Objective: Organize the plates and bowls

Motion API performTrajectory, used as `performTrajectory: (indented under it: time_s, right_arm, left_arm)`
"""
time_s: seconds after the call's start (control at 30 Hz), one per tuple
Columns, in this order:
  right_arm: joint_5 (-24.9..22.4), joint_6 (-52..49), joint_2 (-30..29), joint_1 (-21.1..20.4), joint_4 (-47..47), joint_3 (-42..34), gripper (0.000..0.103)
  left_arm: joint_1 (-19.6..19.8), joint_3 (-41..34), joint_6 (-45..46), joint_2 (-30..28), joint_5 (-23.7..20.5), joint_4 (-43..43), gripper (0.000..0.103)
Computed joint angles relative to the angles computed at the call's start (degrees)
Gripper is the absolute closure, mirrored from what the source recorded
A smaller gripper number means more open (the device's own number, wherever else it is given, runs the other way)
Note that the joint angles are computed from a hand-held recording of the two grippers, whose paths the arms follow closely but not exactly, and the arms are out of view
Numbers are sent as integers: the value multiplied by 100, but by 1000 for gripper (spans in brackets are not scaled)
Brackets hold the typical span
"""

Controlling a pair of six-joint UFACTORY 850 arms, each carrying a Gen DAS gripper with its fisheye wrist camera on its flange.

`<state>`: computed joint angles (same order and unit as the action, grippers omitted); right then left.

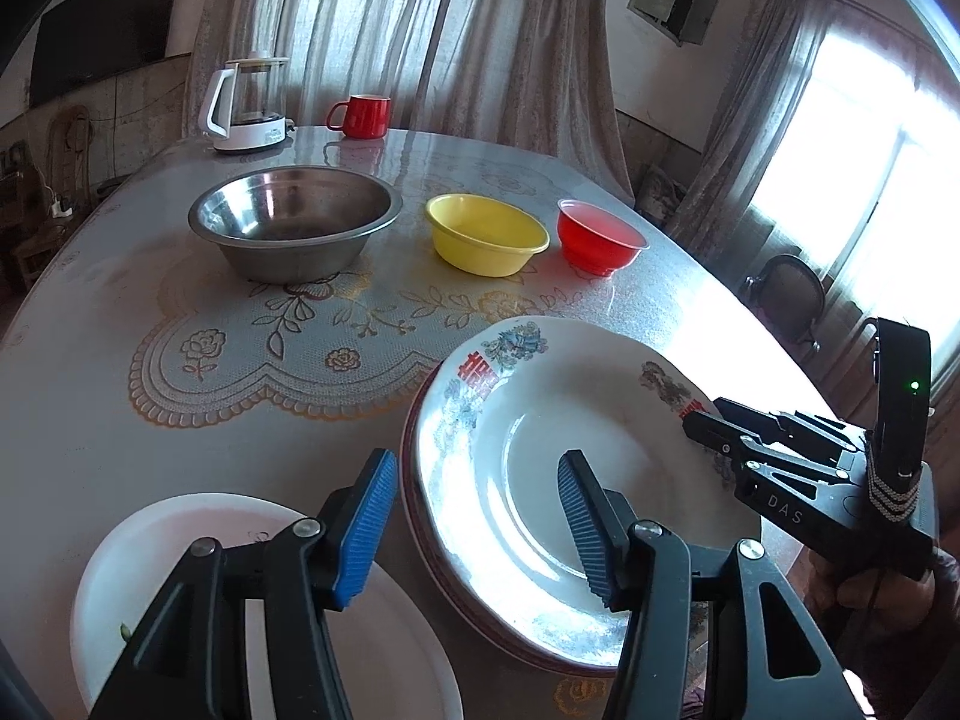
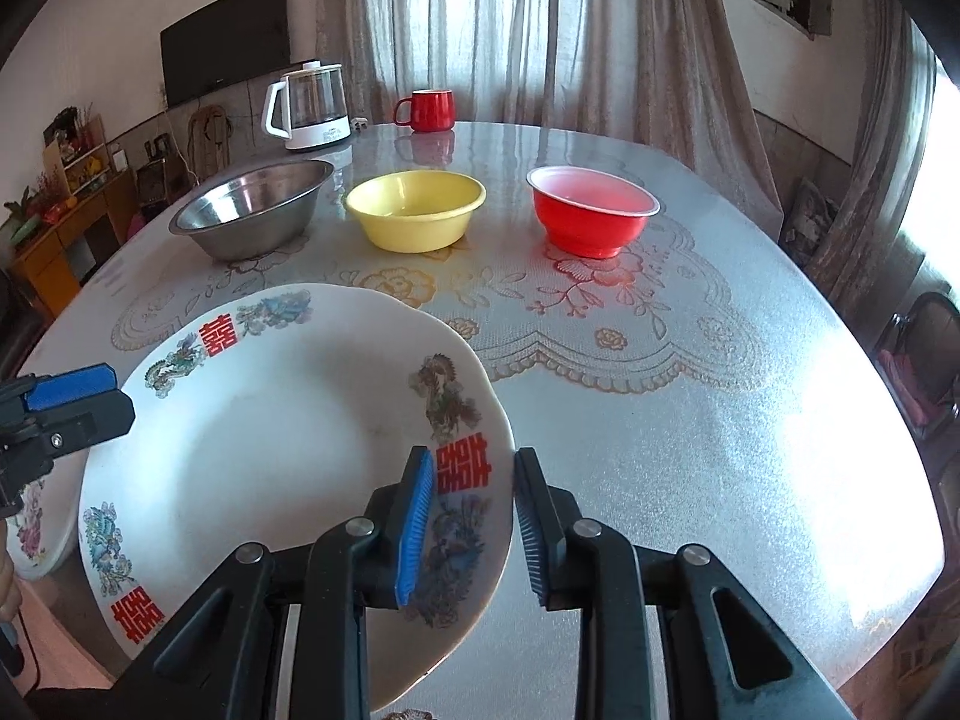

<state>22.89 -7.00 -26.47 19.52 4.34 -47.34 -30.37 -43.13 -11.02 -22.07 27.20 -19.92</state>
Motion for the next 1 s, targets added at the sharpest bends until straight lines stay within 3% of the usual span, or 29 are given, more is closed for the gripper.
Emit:
performTrajectory:
  time_s: [0.23, 0.4, 0.73, 1.0]
  right_arm:
    - [155, -149, 158, -42, 376, 81, 74]
    - [355, 412, 351, -47, -348, 219, 74]
    - [560, 4023, 350, 40, -5114, 49, 74]
    - [891, 5504, 158, 449, -7598, -183, 74]
  left_arm:
    - [61, 266, 87, 222, 189, -509, 45]
    - [182, 562, -211, 419, 345, -592, 45]
    - [281, 1279, 2, 916, 832, -1358, 45]
    - [381, 1653, -160, 1070, 965, -1625, 45]
